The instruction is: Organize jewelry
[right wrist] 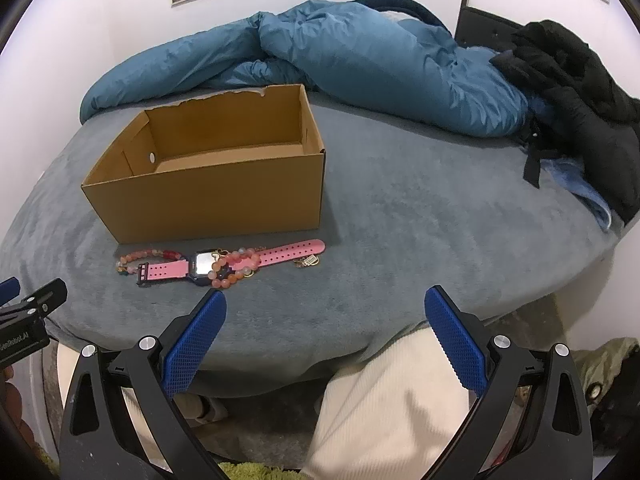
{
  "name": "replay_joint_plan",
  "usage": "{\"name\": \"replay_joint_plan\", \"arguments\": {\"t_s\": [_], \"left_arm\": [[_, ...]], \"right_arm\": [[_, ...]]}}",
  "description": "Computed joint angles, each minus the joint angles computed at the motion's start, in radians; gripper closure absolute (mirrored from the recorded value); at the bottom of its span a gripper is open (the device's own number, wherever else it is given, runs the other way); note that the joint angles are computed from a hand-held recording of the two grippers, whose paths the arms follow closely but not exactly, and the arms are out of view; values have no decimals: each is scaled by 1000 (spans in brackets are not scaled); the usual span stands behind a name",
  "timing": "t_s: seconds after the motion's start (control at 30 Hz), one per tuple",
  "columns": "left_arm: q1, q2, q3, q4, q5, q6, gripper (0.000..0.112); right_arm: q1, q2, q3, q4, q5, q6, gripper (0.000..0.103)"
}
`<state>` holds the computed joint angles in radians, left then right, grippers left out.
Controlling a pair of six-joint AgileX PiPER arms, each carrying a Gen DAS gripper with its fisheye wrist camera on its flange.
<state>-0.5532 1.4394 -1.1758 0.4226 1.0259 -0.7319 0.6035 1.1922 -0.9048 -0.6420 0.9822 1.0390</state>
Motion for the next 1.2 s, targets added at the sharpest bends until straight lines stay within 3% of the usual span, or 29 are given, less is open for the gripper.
{"name": "replay_joint_plan", "arguments": {"t_s": [0.17, 0.3, 0.43, 0.47, 0.57, 0.77, 0.87, 1.0, 1.2], "left_arm": [[42, 30, 5, -37, -40, 37, 15], [84, 46, 22, -77, -121, 102, 15], [152, 40, 71, -220, -288, 299, 15], [176, 25, 105, -291, -363, 386, 15], [224, 7, 162, -485, -493, 581, 15], [259, 89, 133, -724, -505, 782, 15], [243, 116, 141, -745, -553, 825, 15], [229, 152, 133, -733, -558, 851, 16], [248, 228, 88, -790, -511, 892, 46]], "right_arm": [[-68, 11, 24, 36, -86, -50, 8], [-145, 31, 35, 92, -172, -121, 8], [-216, 57, 45, 144, -265, -201, 8], [-233, 66, 44, 158, -287, -226, 9], [-286, 99, 36, 214, -347, -311, 17], [-388, 188, 9, 420, -435, -536, 36], [-442, 235, -9, 562, -457, -676, 47], [-499, 299, -37, 708, -469, -822, 60], [-577, 375, -78, 919, -452, -1035, 70]]}}
